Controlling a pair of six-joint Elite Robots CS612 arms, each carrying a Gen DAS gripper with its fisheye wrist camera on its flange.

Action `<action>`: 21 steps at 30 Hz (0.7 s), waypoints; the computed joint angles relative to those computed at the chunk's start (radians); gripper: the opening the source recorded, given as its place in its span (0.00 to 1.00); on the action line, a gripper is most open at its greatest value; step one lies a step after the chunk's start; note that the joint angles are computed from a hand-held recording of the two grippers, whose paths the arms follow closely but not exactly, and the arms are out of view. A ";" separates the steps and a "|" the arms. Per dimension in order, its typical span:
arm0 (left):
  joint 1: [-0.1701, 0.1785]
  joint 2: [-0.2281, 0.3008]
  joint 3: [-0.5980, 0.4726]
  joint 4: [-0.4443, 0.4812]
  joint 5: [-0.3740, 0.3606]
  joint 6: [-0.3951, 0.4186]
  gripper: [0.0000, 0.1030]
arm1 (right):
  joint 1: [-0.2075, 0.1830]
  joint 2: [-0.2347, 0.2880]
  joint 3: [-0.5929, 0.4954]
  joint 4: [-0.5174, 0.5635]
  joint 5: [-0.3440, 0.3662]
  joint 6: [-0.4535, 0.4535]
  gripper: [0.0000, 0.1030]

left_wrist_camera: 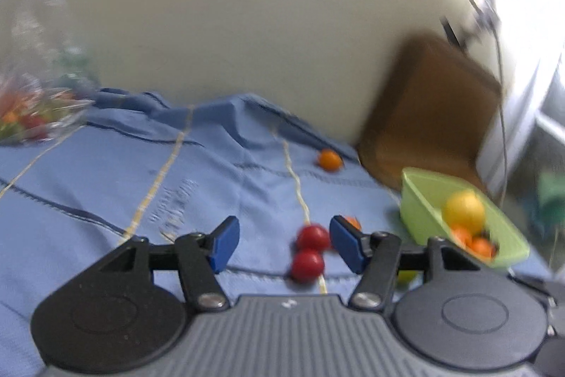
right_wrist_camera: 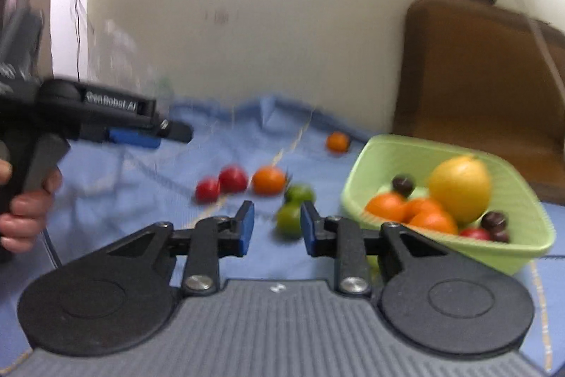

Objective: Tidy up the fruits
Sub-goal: 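Carry the orange and dark tomato into the green basin and open both grippers, then grasp a red tomato with the left gripper while the right gripper grasps a green tomato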

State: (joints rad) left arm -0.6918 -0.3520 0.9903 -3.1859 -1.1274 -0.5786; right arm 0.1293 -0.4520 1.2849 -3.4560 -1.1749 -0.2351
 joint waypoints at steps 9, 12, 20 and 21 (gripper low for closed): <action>-0.001 0.042 -0.087 0.149 -0.071 0.086 0.50 | 0.032 0.012 -0.077 0.150 -0.131 0.008 0.31; 0.001 0.042 -0.083 0.140 -0.074 0.074 0.36 | 0.046 0.026 -0.094 0.140 -0.199 -0.003 0.31; -0.002 0.023 -0.044 0.113 -0.099 0.081 0.26 | 0.068 0.042 -0.122 0.146 -0.303 -0.071 0.30; -0.002 0.019 -0.036 0.103 -0.115 0.074 0.26 | 0.069 0.043 -0.123 0.139 -0.313 -0.086 0.30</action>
